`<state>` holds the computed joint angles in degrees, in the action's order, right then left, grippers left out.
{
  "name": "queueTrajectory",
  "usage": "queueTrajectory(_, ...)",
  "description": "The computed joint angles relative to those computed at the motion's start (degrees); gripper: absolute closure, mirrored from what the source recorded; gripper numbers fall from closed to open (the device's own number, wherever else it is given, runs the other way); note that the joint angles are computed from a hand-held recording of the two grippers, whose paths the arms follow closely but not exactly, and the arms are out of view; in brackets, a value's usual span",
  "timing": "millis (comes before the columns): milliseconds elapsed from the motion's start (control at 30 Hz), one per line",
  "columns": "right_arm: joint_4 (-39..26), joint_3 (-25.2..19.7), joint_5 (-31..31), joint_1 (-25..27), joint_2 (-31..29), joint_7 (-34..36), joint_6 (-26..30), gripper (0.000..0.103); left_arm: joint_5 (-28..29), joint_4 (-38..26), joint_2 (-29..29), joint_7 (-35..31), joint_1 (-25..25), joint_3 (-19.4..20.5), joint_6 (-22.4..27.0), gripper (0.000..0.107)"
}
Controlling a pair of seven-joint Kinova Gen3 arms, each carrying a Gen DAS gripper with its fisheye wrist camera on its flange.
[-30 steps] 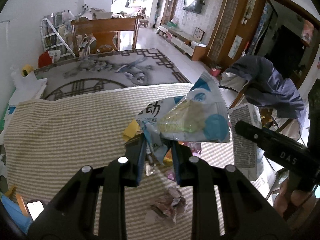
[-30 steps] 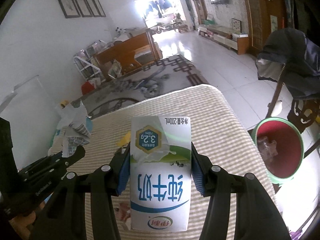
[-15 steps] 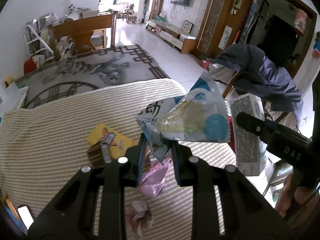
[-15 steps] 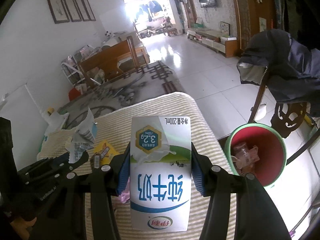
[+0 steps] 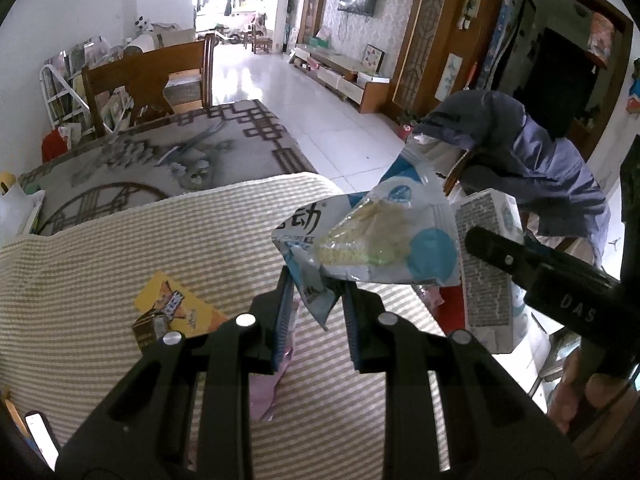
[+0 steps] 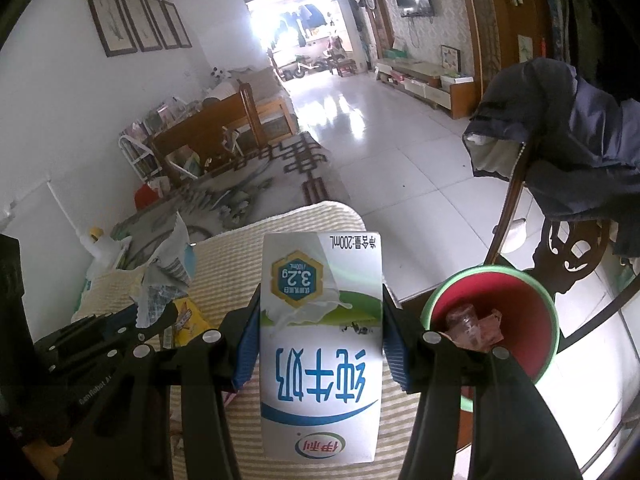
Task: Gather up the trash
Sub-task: 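Carry the wrapper and milk carton over the red bucket with both tools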
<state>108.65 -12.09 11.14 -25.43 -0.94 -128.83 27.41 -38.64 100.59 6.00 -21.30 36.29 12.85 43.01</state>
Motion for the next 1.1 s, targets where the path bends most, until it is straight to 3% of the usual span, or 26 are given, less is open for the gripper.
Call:
queueTrajectory(300, 2.0, 3.0, -11.0, 3.3, -1.5, 13.1, -1.5, 0.052, -2.0, -5.9, 4.5, 1.8, 4.2, -0.7, 3.5, 0.085)
queueTrajectory(667, 4.1, 6.4, -20.1, 7.8, -3.3, 23.4, -1.6, 0.052, -0.8, -13.9, 10.3, -2.0, 8.5, -3.3, 4.9, 0.085)
queueTrajectory(1100, 6.4, 11.3, -30.4, 14.1, -2.5, 33.2, -0.9, 0.052, 9.8, -25.0, 19.7, -15.3, 9.8, -5.7, 3.3, 0.085)
